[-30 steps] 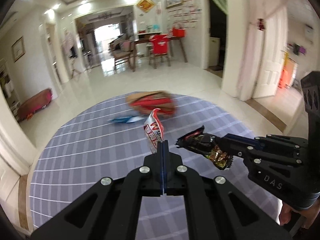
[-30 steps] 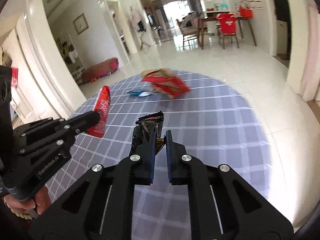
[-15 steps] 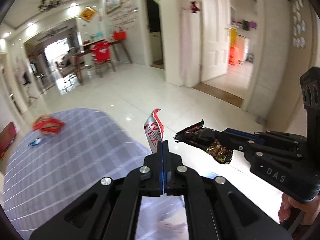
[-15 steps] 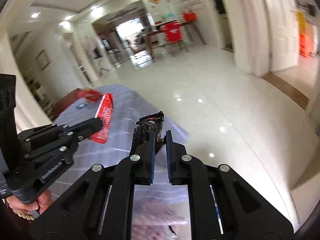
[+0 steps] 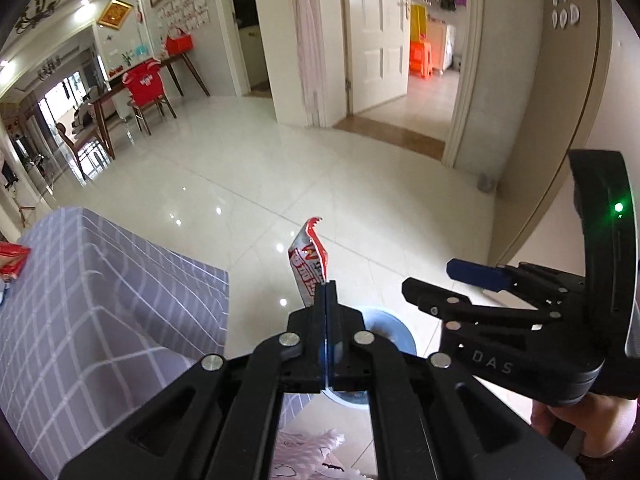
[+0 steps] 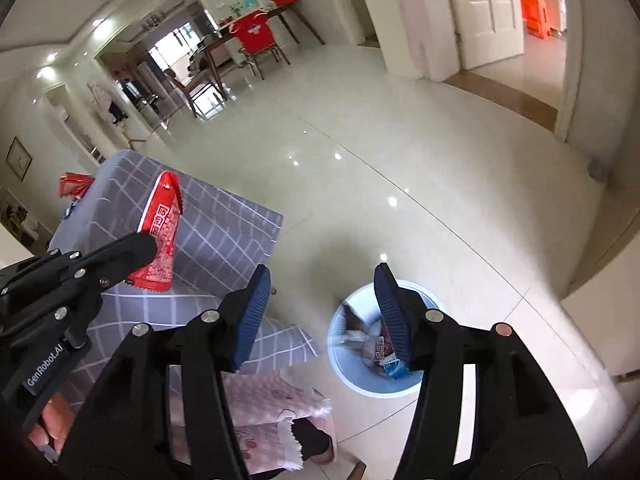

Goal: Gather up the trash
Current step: 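Carry both wrappers over the bucket and open both tools, then grasp the blue-and-white tube packet with the left tool while the right tool grasps the red paper bag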

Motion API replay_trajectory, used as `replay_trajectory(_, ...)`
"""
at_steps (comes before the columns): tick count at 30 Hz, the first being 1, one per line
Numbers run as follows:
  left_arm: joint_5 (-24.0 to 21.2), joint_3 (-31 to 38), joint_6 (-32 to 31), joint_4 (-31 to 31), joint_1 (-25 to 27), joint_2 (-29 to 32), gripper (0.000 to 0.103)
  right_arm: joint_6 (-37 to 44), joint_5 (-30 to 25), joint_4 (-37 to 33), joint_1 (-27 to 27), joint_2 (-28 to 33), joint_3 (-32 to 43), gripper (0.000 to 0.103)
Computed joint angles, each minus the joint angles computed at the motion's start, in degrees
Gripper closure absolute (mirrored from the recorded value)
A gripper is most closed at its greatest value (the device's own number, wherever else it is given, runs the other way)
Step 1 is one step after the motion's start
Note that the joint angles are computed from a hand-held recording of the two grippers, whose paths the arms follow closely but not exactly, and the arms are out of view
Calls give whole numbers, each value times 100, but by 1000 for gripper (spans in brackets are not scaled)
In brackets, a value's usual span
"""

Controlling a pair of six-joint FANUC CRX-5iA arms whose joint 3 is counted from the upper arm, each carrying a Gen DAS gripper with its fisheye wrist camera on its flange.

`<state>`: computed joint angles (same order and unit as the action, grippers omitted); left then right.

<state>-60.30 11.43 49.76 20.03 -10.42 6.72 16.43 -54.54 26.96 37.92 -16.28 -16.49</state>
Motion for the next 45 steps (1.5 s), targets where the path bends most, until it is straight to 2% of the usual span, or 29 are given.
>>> replay_trajectory(15, -178, 203, 81, -281, -353, 249, 103, -704, -19, 729, 191, -631, -574, 46)
replay_trajectory(21, -222, 356, 28, -281, -507, 343, 102, -1239, -223, 1154, 261, -841, -752, 41)
replay_trajectory(22, -234, 413, 30, -335, -544, 370, 100, -1413, -303, 1291, 284, -896, -808, 40)
replay_trajectory(23, -225, 422, 89, -449, -589, 361, 88, -1517, -369, 1375, 297, -923, -832, 39)
replay_trajectory(24, -229, 478, 165, -565, -636, 375, 72, -1606, -407, 1444, 306, -970, -868, 39)
replay_trajectory(25, -106, 452, 226, -694, -677, 328, 34, -1648, -430, 1474, 312, -994, -880, 39)
replay_trajectory(26, 86, 337, 230, -734, -693, 234, 25, -1668, -449, 1491, 314, -998, -880, 39)
replay_trajectory(27, 212, 250, 185, -737, -692, 167, 25, -1712, -483, 1535, 329, -1024, -893, 39)
replay_trajectory(36, 233, 222, 283, -829, -509, -37, 25, -1627, -454, 1544, 410, -947, -734, 38)
replay_trajectory(45, 323, 362, 164, -469, 253, -273, 25, -1034, -93, 1587, 527, -157, 156, 38)
